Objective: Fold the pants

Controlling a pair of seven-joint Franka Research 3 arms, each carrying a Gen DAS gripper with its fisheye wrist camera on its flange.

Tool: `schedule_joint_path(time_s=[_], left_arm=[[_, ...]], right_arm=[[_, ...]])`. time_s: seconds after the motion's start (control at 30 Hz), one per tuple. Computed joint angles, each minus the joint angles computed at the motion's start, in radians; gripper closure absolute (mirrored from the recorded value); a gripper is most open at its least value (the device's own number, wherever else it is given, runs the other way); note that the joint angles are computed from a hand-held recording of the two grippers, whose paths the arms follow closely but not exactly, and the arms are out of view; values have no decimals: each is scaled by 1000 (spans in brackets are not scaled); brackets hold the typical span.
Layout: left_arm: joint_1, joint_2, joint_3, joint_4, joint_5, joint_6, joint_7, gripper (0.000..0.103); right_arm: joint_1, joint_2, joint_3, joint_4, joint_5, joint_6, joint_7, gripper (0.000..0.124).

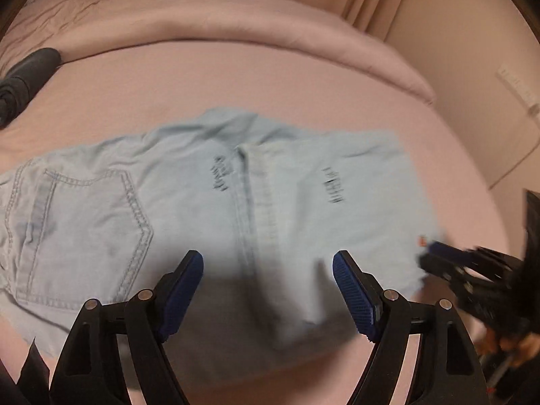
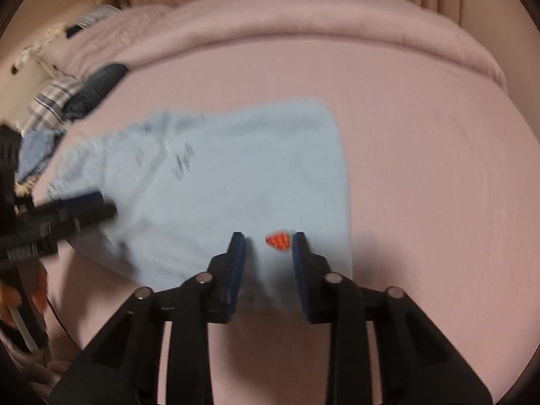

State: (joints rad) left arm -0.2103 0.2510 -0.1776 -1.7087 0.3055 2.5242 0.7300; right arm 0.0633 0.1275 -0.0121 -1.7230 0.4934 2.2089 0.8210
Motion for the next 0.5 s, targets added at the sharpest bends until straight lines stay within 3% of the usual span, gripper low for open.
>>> schedule_joint_path(time_s=[0.1,0.2,0.37,0.5], left_arm=[[-11,37,13,35,36,-28,-8,23],[-16,56,17,68,60,-54,-1,23],[9,47,8,52,11,-25,31,23],[12,28,8,36,-8,-29,23,23]], right_arm=[[12,-51,5,-103,-15,92,-46,97],[13,-53,-2,-93,-25,72,-12,97],[16,-67,-7,-84,-68,57,29,96],[10,-116,-10,-119,74,94,-72,95]])
